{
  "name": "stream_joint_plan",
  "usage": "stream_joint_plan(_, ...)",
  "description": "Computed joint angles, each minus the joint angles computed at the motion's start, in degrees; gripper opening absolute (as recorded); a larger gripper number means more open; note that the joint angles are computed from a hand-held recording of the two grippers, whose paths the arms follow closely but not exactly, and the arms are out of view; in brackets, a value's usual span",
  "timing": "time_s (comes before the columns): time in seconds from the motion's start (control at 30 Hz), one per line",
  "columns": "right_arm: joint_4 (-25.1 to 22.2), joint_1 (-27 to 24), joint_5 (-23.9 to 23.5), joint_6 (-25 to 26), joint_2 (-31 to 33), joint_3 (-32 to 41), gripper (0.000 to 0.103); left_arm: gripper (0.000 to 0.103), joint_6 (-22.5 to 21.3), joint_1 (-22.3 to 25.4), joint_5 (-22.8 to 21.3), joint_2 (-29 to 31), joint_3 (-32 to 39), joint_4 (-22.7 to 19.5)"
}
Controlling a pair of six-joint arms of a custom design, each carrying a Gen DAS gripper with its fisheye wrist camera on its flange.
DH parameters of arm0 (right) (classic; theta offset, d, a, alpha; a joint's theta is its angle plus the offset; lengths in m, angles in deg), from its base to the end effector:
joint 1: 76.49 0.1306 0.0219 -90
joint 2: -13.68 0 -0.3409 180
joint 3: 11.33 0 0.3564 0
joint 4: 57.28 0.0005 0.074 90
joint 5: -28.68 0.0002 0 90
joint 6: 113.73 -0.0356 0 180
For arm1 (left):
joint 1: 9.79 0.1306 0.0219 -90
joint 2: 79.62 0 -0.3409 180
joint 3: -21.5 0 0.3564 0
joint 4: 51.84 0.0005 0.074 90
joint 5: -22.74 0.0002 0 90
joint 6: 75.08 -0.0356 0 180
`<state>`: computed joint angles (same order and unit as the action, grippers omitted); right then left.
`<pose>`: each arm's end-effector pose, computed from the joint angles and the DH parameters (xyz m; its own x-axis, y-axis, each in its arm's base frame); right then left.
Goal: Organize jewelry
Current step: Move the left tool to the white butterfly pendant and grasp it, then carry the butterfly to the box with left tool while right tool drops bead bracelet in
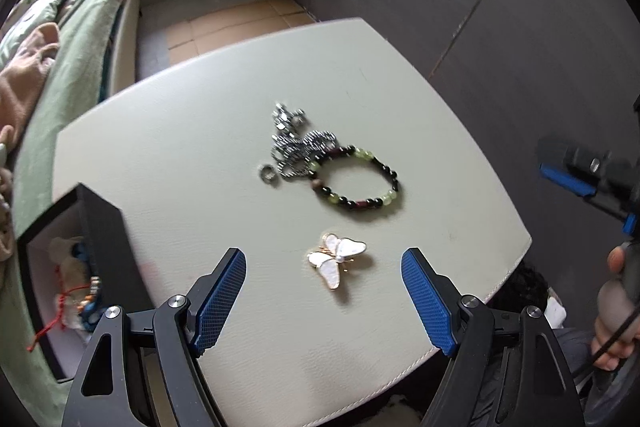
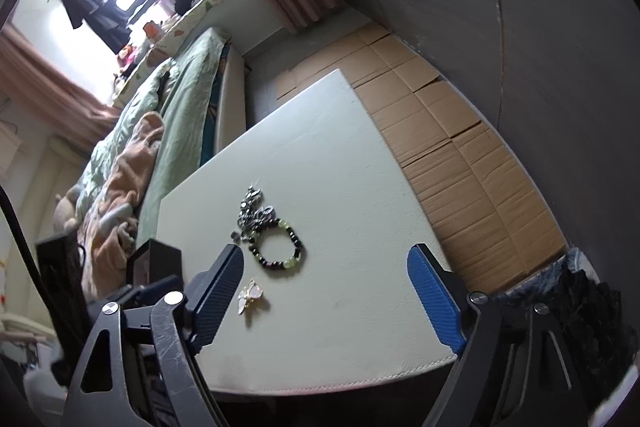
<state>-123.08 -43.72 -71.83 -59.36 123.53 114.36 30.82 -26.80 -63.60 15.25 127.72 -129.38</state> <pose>0.4596 0.3030 0.4649 -0.8907 0.1078 -0.4415 -0.1377 0.8618 0.4883 0.4241 -0.1326 0.4401 -0.9281 -0.0020 -0.3723 0.0648 0.9839 -0.1668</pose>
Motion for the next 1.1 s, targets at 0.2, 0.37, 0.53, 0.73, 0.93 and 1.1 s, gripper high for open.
stream_joint_plan(0.2, -1.6, -0.9, -1.4, -1.4, 1.6, 1.5, 0.085, 0.076, 0.8, -0.4, 0.7, 0.8, -2.1, 1.8)
stream_joint_plan(0.37, -3.1, -0.9, -2.1, -2.3, 2.9, 2.8, 0.085, 0.063, 1.4, -1.3, 0.7, 1.6, -2.8, 3.1)
stream_joint_plan(0.53, -4.5, -0.4, -1.9, -2.0, 4.2, 4.7, 0.085, 0.048, 2.5, -2.9, -2.7, 2.4, -2.8, 3.6)
stream_joint_plan(0.73, -6.1, 0.1, -1.6, -1.9, 5.8, 6.6, 0.085, 0.044, 2.8, -2.9, -4.0, 2.3, -3.1, 4.4)
stream_joint_plan(0.93, -6.6, 0.7, -1.8, -1.3, 6.8, 7.8, 0.085, 0.043, 3.8, -0.9, -1.5, 2.0, -2.8, 4.6)
stream_joint_plan(1.1, -6.5, 1.2, -2.1, -0.9, 7.7, 8.7, 0.085, 0.043, 4.5, 1.0, -0.3, 0.3, -3.0, 5.5)
